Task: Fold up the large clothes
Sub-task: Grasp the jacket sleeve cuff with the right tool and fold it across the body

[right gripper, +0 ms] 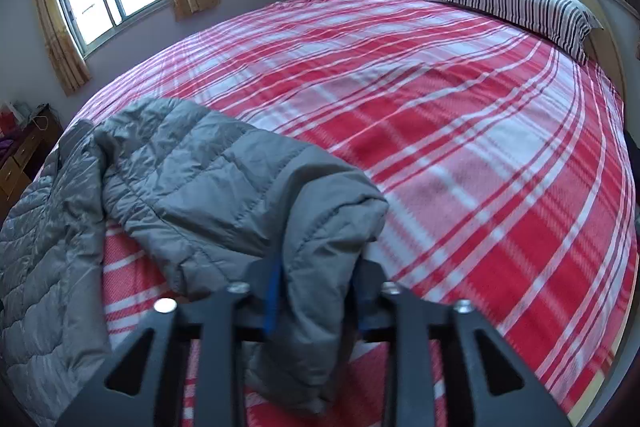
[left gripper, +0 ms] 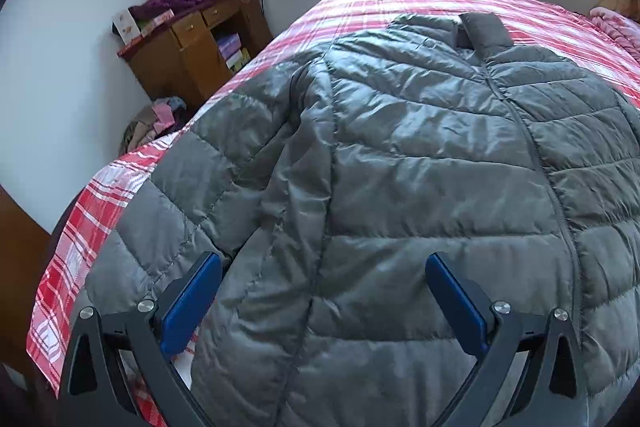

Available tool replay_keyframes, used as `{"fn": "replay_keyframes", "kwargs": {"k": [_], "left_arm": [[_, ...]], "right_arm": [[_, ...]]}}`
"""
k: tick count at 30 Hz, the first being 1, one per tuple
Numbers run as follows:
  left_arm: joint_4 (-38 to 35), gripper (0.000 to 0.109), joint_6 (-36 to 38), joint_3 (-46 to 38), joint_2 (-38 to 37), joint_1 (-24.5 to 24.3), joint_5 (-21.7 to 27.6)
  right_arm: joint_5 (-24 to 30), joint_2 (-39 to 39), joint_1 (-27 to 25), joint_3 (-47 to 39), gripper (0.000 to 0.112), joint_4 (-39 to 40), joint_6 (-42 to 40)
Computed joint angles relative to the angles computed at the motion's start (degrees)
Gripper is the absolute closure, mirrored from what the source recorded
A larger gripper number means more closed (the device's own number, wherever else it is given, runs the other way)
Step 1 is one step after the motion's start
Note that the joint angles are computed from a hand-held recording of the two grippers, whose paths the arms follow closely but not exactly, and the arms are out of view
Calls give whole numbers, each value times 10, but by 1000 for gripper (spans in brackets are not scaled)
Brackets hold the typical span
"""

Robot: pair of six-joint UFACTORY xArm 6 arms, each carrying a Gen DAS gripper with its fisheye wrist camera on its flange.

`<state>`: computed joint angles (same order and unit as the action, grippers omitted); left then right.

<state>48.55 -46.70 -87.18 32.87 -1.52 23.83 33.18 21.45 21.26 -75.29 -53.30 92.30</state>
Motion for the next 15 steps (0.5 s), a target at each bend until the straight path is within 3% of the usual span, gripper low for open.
{"fn": "replay_keyframes", "kwargs": {"k": [7, 15], "left_arm": [[-82, 7, 85, -38, 13, 20, 11], [-130, 7, 134, -105, 44, 30, 29]], "right_arm": [[76, 8, 3, -63, 94, -19, -61], [154, 97, 50, -277, 96, -58, -194]]}}
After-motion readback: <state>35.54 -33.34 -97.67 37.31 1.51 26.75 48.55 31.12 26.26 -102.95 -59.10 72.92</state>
